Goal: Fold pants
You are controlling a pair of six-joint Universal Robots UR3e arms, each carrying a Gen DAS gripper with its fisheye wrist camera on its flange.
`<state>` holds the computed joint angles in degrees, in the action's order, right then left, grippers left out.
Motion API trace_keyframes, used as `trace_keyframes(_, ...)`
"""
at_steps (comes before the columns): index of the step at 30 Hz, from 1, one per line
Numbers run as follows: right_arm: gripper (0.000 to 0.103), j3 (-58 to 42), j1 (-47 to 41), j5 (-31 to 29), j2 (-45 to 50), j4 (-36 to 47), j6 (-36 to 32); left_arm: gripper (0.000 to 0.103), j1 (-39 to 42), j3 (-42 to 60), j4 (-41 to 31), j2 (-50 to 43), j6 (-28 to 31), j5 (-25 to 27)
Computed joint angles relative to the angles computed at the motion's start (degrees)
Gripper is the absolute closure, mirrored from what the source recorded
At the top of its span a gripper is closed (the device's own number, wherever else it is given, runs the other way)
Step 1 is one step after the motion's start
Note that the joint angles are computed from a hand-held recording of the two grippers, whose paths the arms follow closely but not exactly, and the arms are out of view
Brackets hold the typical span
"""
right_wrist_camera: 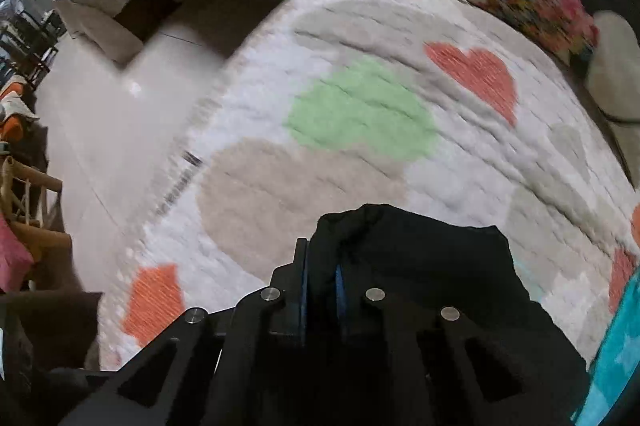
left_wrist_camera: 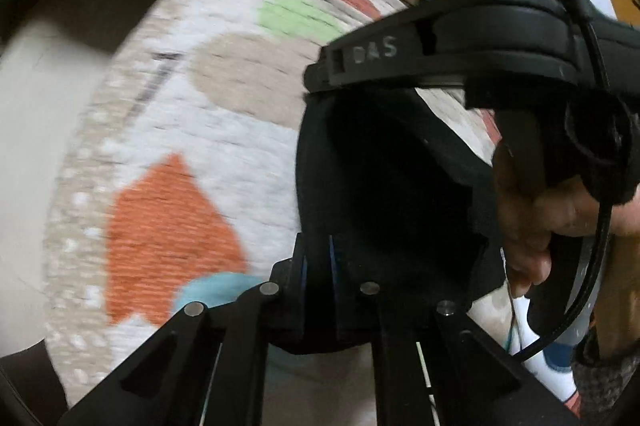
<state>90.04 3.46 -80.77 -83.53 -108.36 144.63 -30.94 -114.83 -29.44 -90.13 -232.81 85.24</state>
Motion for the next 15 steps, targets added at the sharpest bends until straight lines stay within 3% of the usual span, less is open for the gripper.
trace_keyframes(4,0.091,-5.00,6.55,0.08,4.63,-0.84,4.06,0.092,5.46,-7.29,-1.72,7.47,-1.05,-0.60)
trace_keyframes(6,0.079,-7.07,8.97,-0.50,7.49,-1.42,6.69,0.081,9.03,-10.90,-2.89,10.84,-1.35,-3.14)
trace_keyframes(8,0.069,-9.84,9.20,-0.76,9.56,-0.08,7.41,0.078,12.45,-15.31,-1.84,14.64,-2.01,-6.73)
trace_keyframes(11,0.061,-10.71,4.98,4.35,7.42,2.07,6.10,0.078,14.67,-17.29,-4.06,19.59,-1.33,-7.30)
trace_keyframes(15,0.057,-3.28,-10.10,12.07,-6.96,5.23,0.73,0.078,14.91,-18.44,-5.72,25.56,-3.00,-4.28)
